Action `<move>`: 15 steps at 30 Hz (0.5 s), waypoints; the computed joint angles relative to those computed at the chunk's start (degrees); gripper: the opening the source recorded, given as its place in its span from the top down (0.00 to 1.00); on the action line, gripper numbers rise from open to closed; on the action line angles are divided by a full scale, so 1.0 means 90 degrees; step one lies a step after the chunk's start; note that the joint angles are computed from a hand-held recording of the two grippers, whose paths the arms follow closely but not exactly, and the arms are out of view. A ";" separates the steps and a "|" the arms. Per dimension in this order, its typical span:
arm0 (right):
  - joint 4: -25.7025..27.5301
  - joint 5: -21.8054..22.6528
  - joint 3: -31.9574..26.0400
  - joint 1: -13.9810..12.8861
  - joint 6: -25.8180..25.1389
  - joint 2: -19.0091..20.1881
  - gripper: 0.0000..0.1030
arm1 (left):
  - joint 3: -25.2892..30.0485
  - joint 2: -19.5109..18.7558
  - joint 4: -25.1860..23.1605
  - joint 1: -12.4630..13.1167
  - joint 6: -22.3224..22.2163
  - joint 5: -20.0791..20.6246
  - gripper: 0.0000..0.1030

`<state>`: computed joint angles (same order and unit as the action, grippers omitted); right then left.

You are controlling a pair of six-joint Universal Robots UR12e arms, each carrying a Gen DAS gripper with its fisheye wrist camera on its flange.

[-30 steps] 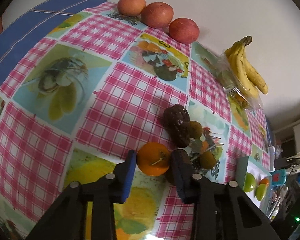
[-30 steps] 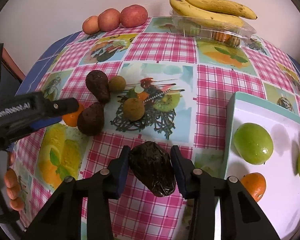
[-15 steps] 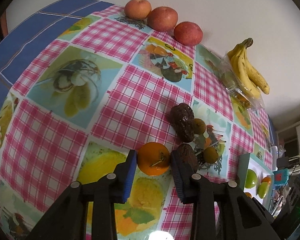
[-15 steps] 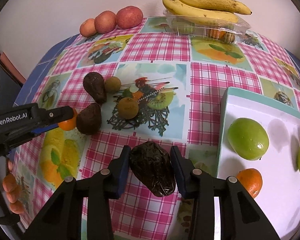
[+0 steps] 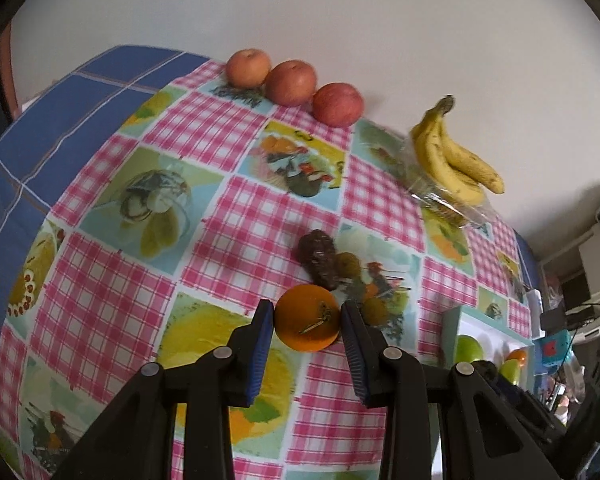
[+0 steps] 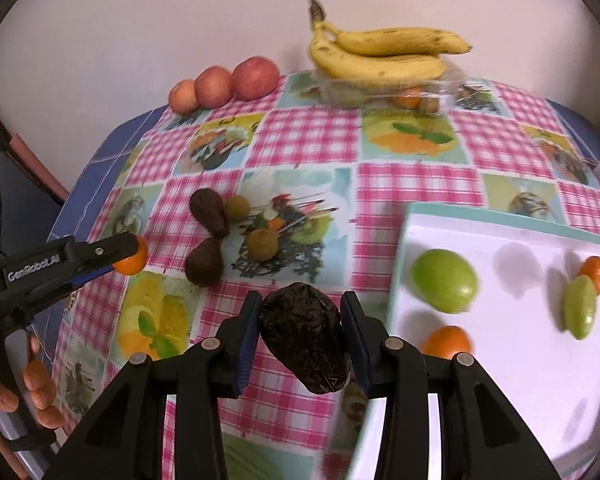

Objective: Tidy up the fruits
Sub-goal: 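Carry the tangerine with the left tool while the right tool carries the brown fruit over the tray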

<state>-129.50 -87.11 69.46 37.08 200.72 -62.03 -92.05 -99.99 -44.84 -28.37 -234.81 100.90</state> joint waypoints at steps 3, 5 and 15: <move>0.0005 -0.0247 0.0104 -0.0051 0.0074 -0.0132 0.59 | 0.0154 -0.0095 -0.0019 -0.0089 0.0089 0.0036 0.64; -0.0040 -0.0402 0.0216 -0.0107 0.0142 -0.0231 0.59 | 0.0233 -0.0158 0.0002 -0.0146 0.0121 -0.0014 0.64; 0.0048 -0.1253 0.0871 -0.0533 0.0758 -0.0750 0.59 | 0.0786 -0.0568 -0.0031 -0.0415 0.0430 -0.0359 0.64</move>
